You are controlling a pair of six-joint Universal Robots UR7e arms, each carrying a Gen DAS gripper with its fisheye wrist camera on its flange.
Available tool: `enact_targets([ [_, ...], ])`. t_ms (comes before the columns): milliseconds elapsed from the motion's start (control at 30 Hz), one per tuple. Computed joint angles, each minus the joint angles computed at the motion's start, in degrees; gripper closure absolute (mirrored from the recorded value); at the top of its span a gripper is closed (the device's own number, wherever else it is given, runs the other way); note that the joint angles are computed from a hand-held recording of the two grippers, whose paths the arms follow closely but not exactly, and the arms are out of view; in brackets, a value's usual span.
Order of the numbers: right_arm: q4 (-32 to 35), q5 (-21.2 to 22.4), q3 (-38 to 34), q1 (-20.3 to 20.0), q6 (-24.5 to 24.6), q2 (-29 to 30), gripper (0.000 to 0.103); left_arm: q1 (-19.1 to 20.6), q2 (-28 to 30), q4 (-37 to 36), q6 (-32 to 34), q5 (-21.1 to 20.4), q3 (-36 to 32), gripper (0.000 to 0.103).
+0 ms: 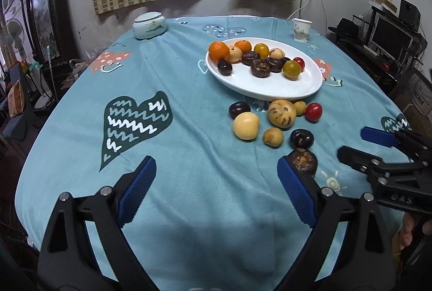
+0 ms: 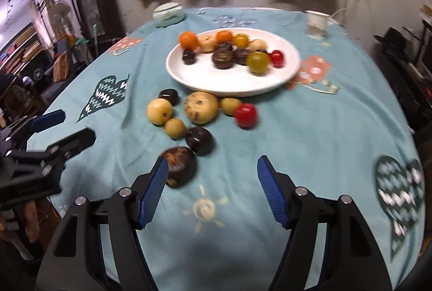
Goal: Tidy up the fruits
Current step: 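Grasp a dark plum with the right tool while the left tool grasps a mangosteen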
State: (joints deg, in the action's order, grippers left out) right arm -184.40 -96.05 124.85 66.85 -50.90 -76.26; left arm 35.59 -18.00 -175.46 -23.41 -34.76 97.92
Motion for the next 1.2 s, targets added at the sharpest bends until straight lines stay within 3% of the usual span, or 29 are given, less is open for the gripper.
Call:
enact_targets([
  [167, 1.11, -4.21, -5.71, 2.51, 1.74, 6.60, 0.053, 0.83, -1.15, -1.80, -0.25, -0.24, 2.19, 0.010],
  [267, 5.16, -6.29, -8.92, 3.05, 3.98, 9.01, 0.061, 1.35, -1.55, -2.51, -0.11, -0.51, 2.75, 0.010],
  [333, 9.98, -4.62, -10.82, 2.57, 5.94, 9.59, 0.073, 1.71, -1.55, -2.55, -0.09, -0.77, 2.66, 0.010],
  [433, 9.94, -4.90, -10.66, 3.03, 6.32, 9.57, 0.073, 1.95, -1.48, -1.08, -0.40, -1.18, 2.14, 0.010],
  [667, -2.44, -2.79, -1.03, 1.06, -0.57, 1.36, 0.073, 0.81, 1.63, 0.81, 3.40, -4.88, -2.20, 0.010],
  [867, -2.90, 0.20, 2.73, -4.41, -0.61, -4.77, 0.073, 0.70, 7.25, 5.54, 6.52, -9.13, -10.13, 0.010],
  [1133, -0.87, 4.77, 4.69, -8.07, -1.25, -8.36, 0.073, 2.46, 11.25, 10.91, 5.08, -10.07, -16.93, 0.012],
  [1167, -0.88, 5.01, 4.84, -8.14, -1.38, -8.48, 0.073, 2.62, 11.58, 11.02, 5.00, -10.09, -17.34, 0.013],
  [1200, -0.89, 5.30, 4.99, -8.24, -1.57, -8.67, 0.073, 2.81, 11.78, 11.24, 4.90, -10.38, -17.54, 0.022],
])
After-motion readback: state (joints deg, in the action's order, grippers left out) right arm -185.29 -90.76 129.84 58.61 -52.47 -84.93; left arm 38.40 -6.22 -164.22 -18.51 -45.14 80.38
